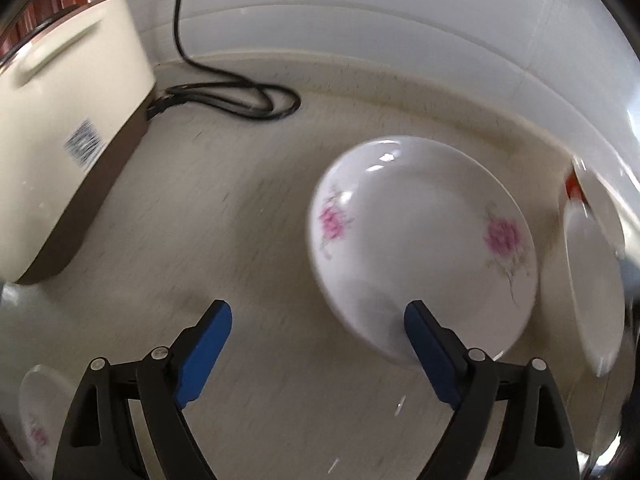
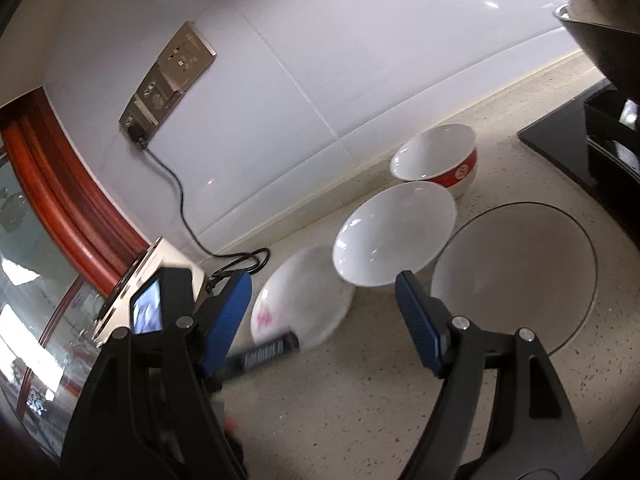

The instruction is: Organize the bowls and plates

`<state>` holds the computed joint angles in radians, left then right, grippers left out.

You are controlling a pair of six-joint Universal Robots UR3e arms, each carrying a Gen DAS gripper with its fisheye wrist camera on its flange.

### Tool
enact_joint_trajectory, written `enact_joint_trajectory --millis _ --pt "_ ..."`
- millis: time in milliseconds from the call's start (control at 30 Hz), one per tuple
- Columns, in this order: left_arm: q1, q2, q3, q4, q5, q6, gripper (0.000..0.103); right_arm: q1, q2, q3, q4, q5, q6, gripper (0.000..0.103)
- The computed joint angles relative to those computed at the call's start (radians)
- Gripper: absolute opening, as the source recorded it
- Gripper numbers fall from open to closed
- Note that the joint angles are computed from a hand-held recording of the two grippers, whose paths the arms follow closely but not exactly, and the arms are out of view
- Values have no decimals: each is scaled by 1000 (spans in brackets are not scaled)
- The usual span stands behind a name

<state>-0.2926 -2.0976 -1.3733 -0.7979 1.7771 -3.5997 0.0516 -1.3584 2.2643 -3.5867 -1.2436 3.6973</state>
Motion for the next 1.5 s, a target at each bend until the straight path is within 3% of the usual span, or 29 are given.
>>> enact_joint_trajectory --millis 133,267,333,400,633,733,800,933,1067,1133,1200,1233,1300,1500 --pt "-39 146 -198 32 24 42 90 -42 9 -14 42 106 -41 77" --pt "-56 259 -335 38 1 76 90 -49 4 -39 138 129 -89 72" --pt "-52 297 -377 29 -24 89 90 -34 3 -55 189 112 -122 52" --pt "-52 324 -397 8 -56 80 90 -9 13 -82 236 91 -162 45" --pt "-1 421 -482 120 -47 69 89 107 62 -185 354 -17 -274 40" --pt "67 419 -476 127 -85 87 85 153 97 -246 435 -66 -310 40" --pt "109 404 -456 117 -126 104 73 174 126 -285 482 -97 -317 39" --pt "165 354 -412 74 -209 137 70 193 150 -324 536 -145 -315 39" --pt "150 321 -407 81 -183 151 70 199 176 -371 601 -169 -306 39" --pt "135 320 -421 105 -160 158 69 189 188 -388 637 -132 -309 39" --pt "135 334 -436 106 -182 168 58 192 191 -383 631 -126 -322 37" --pt "142 344 -448 111 -205 169 55 196 196 -387 631 -128 -325 31" --pt "137 355 -453 104 -225 175 39 203 198 -387 632 -143 -324 29" --pt "106 377 -479 121 -196 153 35 196 197 -377 619 -138 -307 24"
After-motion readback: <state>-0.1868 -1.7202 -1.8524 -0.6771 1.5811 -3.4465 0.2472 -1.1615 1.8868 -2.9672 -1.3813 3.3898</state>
